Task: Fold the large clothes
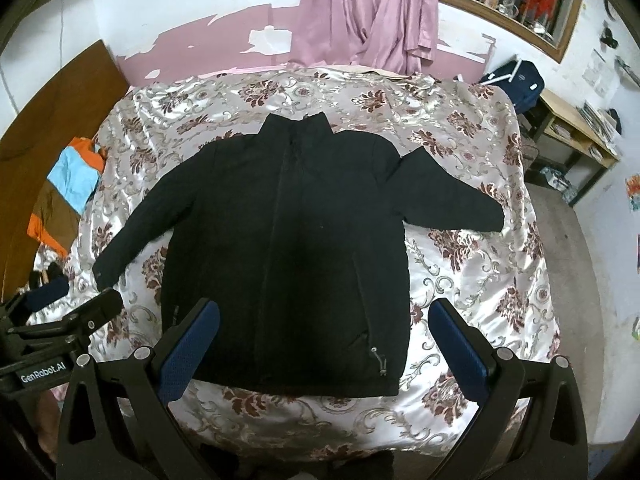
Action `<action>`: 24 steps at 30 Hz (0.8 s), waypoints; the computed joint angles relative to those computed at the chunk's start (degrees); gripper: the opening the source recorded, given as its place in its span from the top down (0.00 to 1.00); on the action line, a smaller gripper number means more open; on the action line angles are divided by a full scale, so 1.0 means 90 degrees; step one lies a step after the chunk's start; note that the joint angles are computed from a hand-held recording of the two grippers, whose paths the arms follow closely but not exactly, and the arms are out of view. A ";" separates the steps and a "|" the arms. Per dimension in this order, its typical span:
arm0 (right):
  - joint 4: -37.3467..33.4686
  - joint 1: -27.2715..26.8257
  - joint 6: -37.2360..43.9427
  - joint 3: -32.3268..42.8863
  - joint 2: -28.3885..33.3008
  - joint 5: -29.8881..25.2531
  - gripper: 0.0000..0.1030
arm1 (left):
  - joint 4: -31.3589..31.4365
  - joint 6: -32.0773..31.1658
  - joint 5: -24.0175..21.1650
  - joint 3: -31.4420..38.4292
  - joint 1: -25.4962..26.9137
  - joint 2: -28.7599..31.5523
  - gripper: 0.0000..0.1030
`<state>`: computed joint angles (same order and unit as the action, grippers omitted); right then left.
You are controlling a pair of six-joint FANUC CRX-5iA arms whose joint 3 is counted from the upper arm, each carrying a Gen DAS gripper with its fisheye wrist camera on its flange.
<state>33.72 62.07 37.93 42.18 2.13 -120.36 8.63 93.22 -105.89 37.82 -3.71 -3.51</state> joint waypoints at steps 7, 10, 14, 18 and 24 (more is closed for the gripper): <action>0.0400 0.0542 -0.1057 0.0640 0.0491 -0.0715 0.01 | 0.1130 -0.1336 0.0355 -0.0634 0.0800 -0.0110 0.00; 0.0515 0.0886 -0.1683 0.0560 0.0371 -0.0889 0.01 | 0.1454 -0.1649 0.0267 -0.0804 0.0751 0.0057 0.00; 0.0518 0.1230 -0.2394 -0.0329 -0.0316 -0.0678 0.01 | 0.1547 -0.1701 0.0090 -0.0634 0.0415 0.0412 0.00; 0.0148 0.0942 -0.2555 -0.1233 -0.1166 -0.0165 0.01 | 0.1502 -0.1119 -0.0121 -0.0266 0.0025 0.0911 0.00; -0.1589 -0.1742 -0.0707 -0.2584 -0.2338 0.1706 0.01 | 0.0400 0.0084 -0.0107 0.0400 -0.0934 0.1608 0.00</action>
<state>19.42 46.39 31.56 18.92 -18.91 -105.01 12.23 93.97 -106.85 41.42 -12.12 10.96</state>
